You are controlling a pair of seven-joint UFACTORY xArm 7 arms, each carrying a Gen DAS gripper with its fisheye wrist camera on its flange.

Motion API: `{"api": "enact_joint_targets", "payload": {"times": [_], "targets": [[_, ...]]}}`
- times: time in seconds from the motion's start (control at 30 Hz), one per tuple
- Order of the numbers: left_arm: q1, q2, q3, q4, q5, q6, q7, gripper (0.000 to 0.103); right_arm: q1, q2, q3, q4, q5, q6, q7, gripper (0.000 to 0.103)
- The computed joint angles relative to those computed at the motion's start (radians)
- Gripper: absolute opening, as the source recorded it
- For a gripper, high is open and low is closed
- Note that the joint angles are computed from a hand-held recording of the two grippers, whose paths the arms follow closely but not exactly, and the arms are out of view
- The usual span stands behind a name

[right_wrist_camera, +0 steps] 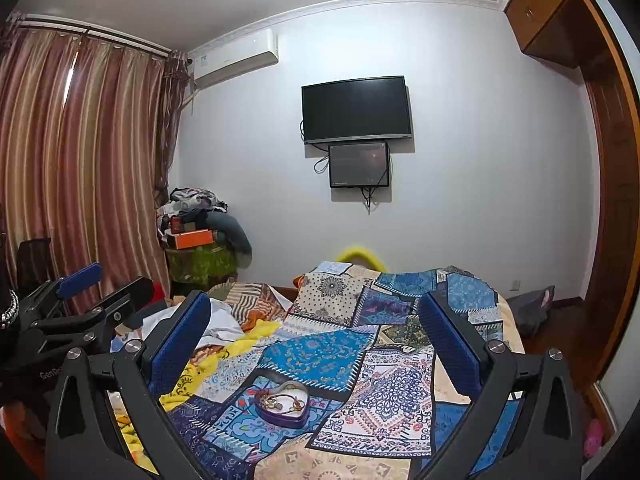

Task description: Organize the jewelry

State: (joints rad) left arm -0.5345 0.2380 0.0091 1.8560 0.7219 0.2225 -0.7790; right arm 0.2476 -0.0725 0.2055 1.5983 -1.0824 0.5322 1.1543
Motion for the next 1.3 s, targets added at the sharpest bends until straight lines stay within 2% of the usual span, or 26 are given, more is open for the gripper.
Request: {"api": "enact_joint_targets", "payload": {"times": [0.53,1.03,1.13,1.3], "targets": [[0.008,-0.006,-0.003,-0.015,-0.019,-0.017,0.020,0.102,0.001,-0.002,-0.001,-0.005,0.003,0.004,0.007,0.103],[0.014,-0.001,-0.008,-0.012,-0.089,-0.030,0.083,0.102,-0.005,-0.004,0.001,-0.007,0.009,0.004,-0.002,0.103],[0.033,0.002,-0.034,-0.014,-0.145,-0.036,0.143,0.102,-0.006,-0.006,0.001,-0.010,0.009,0.005,-0.001,0.103],[0.020,0.003,-0.022,-0.018,-0.157,-0.043,0.162,0.102,-0.007,-0.005,0.000,-0.009,0.015,0.005,-0.004,0.103]]}}
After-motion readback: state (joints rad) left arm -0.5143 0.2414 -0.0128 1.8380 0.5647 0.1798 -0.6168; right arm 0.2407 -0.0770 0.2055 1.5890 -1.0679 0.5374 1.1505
